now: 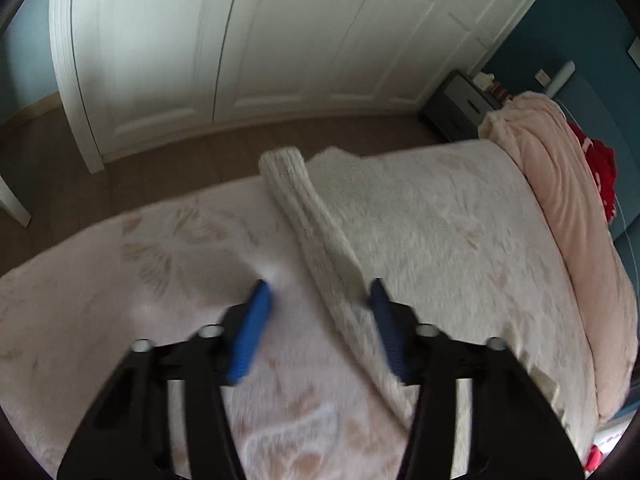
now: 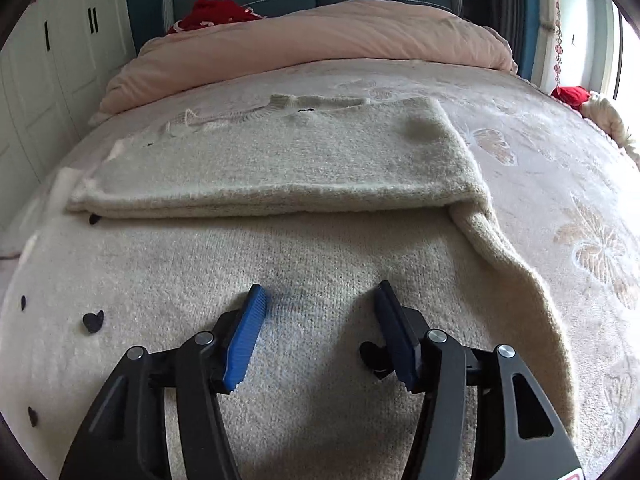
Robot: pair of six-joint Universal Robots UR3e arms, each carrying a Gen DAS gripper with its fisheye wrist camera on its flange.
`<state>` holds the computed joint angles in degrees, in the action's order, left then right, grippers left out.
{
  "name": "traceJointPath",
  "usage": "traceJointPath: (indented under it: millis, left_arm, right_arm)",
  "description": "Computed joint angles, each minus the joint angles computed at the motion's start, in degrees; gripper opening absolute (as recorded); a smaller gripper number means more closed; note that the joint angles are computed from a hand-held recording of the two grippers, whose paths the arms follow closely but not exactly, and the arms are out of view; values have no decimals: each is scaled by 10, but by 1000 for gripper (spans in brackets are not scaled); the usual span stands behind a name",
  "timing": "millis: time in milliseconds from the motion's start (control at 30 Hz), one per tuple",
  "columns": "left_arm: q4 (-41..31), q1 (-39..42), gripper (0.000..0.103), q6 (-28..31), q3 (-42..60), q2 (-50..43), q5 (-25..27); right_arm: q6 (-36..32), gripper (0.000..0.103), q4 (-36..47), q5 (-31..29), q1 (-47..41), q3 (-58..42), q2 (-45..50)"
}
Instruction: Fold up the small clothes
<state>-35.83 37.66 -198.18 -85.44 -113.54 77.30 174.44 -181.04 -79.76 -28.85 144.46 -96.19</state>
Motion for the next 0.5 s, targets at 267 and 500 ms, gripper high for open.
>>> traceJointPath:
  millis: [267, 500]
  left_arm:
    - [49, -102, 7, 39, -3, 108, -4]
    - [-31, -379, 7, 12, 135, 131, -71]
  right_arm:
    - [0, 57, -61, -5, 3, 23, 25]
    - [-2, 57, -61, 8, -7, 29, 18]
